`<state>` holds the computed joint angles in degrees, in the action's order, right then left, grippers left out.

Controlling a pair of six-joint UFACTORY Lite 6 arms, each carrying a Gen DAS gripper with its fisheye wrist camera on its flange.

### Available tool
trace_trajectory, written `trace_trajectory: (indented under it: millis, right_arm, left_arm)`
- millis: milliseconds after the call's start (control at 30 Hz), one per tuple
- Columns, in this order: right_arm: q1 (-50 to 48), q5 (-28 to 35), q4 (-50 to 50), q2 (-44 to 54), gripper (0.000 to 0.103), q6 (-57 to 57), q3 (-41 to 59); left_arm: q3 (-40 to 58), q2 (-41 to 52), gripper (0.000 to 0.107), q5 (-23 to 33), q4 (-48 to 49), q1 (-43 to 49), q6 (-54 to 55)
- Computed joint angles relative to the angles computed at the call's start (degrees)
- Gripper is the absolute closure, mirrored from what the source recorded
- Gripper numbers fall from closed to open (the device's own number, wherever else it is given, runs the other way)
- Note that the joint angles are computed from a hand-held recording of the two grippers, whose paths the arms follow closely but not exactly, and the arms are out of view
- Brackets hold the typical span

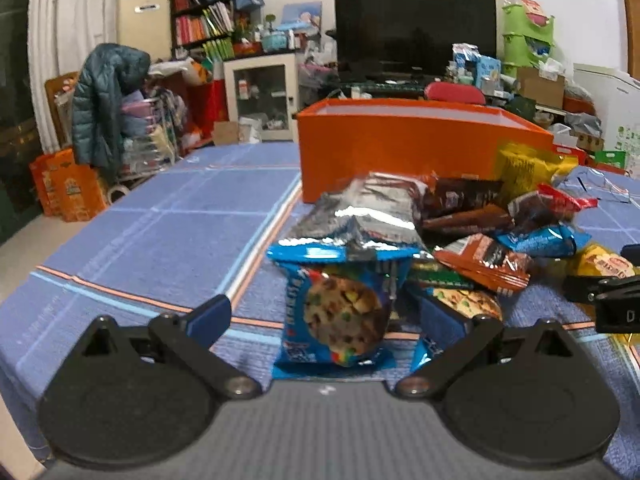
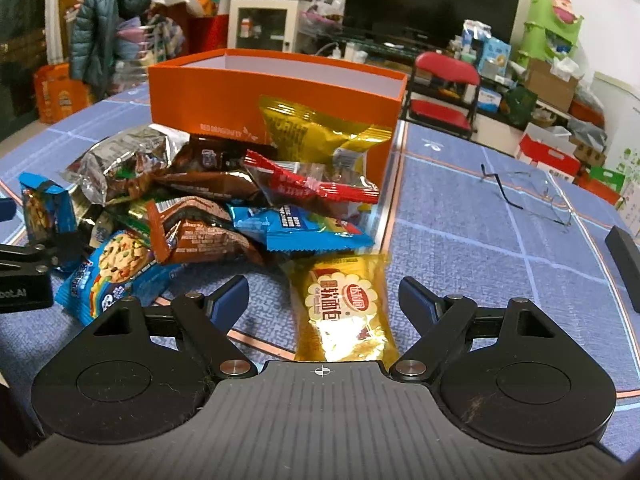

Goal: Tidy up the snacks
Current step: 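Release the red bag in the box and return the left tool to the pile, then grasp the blue cookie pack with the left tool while the right tool grasps the yellow bread packet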

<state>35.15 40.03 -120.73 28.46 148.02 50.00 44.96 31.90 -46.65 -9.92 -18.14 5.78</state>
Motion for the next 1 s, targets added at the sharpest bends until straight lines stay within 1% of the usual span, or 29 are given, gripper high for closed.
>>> trace_trajectory:
  millis: [100,200,567,700,833,1000]
  right_arm:
    - [-0.19,-0.16,-0.17,0.55,0.032,0.07,0.32]
    - [-0.91,-1.37,-1.18,0.65,0.034,1.33,0.31]
    - [-2.02,-2.56,-1.36,1.0,0.034,1.75,1.2]
    - [-1.82,-2.83,-0.85,1.55,0.034,0.91,2.03]
    - [-1.82,-2.8,-1.15,1.46,0.034,1.19,1.84]
    - [-1.74,-2.73,-1.21,1.44,0.035,1.52,1.78]
  left_arm:
    - [1.01,0.67,0.008,0.74,0.06,-0.14,-0.1]
    - [2.7,1.4,0.008,2.63,0.43,-0.17,-0.19]
    - [5.75,1.94,0.008,7.41,0.34,0.25,-1.74]
    - [4.92,1.28,0.008,6.16,-0.87,-0.01,-1.11]
    - [3.78,1.04,0.008,3.5,-3.81,-0.58,1.13]
    - [4.05,1.28,0.008,3.7,-3.38,-0.43,0.59]
